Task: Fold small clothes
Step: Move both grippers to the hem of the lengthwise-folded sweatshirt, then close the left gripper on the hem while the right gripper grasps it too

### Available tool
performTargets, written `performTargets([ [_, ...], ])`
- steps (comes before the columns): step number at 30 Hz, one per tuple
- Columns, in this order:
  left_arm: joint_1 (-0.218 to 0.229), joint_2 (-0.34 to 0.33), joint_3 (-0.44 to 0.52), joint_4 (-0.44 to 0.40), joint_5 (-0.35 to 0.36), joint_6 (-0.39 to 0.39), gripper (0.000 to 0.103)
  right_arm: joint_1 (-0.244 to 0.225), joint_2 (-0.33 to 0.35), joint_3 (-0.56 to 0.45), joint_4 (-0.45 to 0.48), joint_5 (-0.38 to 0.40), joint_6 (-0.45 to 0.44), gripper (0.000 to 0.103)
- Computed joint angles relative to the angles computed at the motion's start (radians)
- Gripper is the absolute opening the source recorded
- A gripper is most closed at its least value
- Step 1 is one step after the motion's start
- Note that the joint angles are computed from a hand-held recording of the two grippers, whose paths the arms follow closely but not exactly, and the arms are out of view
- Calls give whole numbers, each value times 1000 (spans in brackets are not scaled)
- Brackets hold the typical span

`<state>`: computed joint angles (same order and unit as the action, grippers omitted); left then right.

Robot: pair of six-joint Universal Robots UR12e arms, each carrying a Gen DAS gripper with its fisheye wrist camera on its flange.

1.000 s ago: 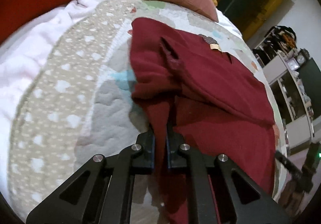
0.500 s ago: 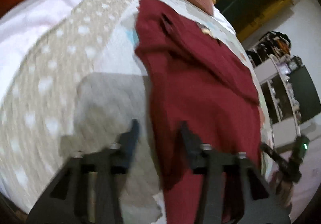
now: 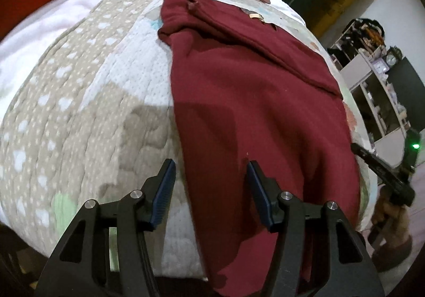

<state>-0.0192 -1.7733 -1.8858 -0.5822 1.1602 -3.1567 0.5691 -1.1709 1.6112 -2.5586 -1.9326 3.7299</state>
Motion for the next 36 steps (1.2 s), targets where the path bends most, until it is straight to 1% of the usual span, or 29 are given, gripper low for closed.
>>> performTargets([
  [1, 7, 8, -12, 6, -14, -13, 55, -12, -9, 19, -19, 31, 35, 6],
  [2, 15, 17, -24, 7, -30, -26, 55, -19, -14, 31, -36, 59, 47, 6],
  [3, 17, 24, -30, 5, -39, -33, 55, -20, -18, 34, -40, 59, 46, 6],
  [5, 24, 44, -48, -8, -60, -38, 55, -9, -27, 35, -38, 29, 49, 6],
  [6, 26, 52, -56, -13, -64, -34, 55, -3, -33, 34, -29, 10, 63, 15],
  [7, 26, 60, -65, -16, -67, -29, 55, 2, -42, 40, -29, 1, 79, 33],
  [8, 23, 66, -72, -15, -68, -25, 55, 4, -57, 57, -53, 14, 93, 45],
  [9, 20, 71, -80, -8, -64, -16, 55, 4, -73, 83, -98, 46, 106, 58],
  [10, 16, 78, -94, 11, -53, -5, 55, 4, -83, 99, -124, 71, 113, 59],
  [11, 12, 80, -98, 22, -45, -2, 55, 2, -96, 122, -151, 118, 123, 59],
  [13, 12, 88, -117, 46, -40, -7, 55, 3, -106, 140, -155, 180, 133, 59],
  [15, 9, 88, -122, 59, -43, -24, 55, 14, -113, 156, -131, 200, 138, 59],
  [17, 10, 95, -130, 56, -46, -25, 56, 25, -119, 175, -114, 227, 133, 59],
  [19, 8, 103, -140, 57, -39, -24, 56, 41, -126, 193, -124, 214, 114, 59],
  [21, 1, 109, -146, 60, -20, -24, 56, 48, -131, 198, -111, 221, 106, 59],
  [23, -1, 118, -154, 49, -11, -22, 56, 47, -142, 216, -118, 262, 116, 59],
  [26, 10, 127, -171, 30, -41, -41, 56, 41, -147, 245, -158, 317, 138, 59],
  [28, 24, 132, -187, 24, -76, -67, 55, 37, -144, 259, -189, 353, 151, 59],
  [30, 28, 133, -187, -27, -91, -66, 56, 35, -140, 273, -229, 376, 170, 59],
  [32, 29, 131, -186, -52, -102, -60, 55, 29, -129, 283, -286, 418, 186, 59],
  [34, 33, 130, -197, -21, -123, -73, 56, 22, -116, 289, -332, 456, 196, 59],
  [36, 34, 128, -199, -10, -131, -91, 56, 19, -107, 287, -340, 471, 213, 59],
])
